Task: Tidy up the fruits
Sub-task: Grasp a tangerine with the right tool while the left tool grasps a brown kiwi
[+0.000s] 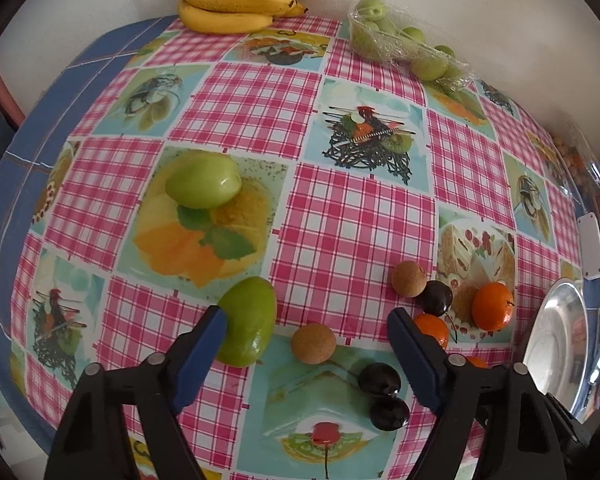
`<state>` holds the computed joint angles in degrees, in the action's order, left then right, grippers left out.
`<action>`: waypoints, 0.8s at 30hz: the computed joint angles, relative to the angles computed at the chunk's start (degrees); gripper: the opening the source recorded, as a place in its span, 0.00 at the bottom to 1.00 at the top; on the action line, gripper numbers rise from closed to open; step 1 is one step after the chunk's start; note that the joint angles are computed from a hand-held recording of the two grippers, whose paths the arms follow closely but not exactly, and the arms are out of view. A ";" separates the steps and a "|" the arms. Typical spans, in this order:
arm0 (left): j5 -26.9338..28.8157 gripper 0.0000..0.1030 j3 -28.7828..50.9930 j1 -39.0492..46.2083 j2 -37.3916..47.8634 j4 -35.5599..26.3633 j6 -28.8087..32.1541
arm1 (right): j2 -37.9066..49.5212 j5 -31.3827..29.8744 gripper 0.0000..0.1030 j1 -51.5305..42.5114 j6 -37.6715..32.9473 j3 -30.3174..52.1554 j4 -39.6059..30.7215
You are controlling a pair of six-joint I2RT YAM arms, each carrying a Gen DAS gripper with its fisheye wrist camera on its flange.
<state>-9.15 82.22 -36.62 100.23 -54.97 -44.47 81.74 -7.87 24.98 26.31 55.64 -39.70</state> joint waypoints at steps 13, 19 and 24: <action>0.70 0.50 -0.46 0.27 -2.37 1.14 -0.12 | 2.84 2.67 0.38 1.77 -0.07 -0.55 -0.72; 1.73 0.45 -0.06 -0.21 -0.11 0.55 0.67 | 3.28 3.87 0.38 2.41 -0.48 0.18 -1.40; 3.42 0.34 -1.13 0.08 2.19 1.14 0.25 | 3.39 3.81 0.38 2.53 -0.25 0.11 -0.97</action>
<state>-5.73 81.09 -36.54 102.42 -53.83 -44.22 85.13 -4.06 27.51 26.06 55.75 -40.67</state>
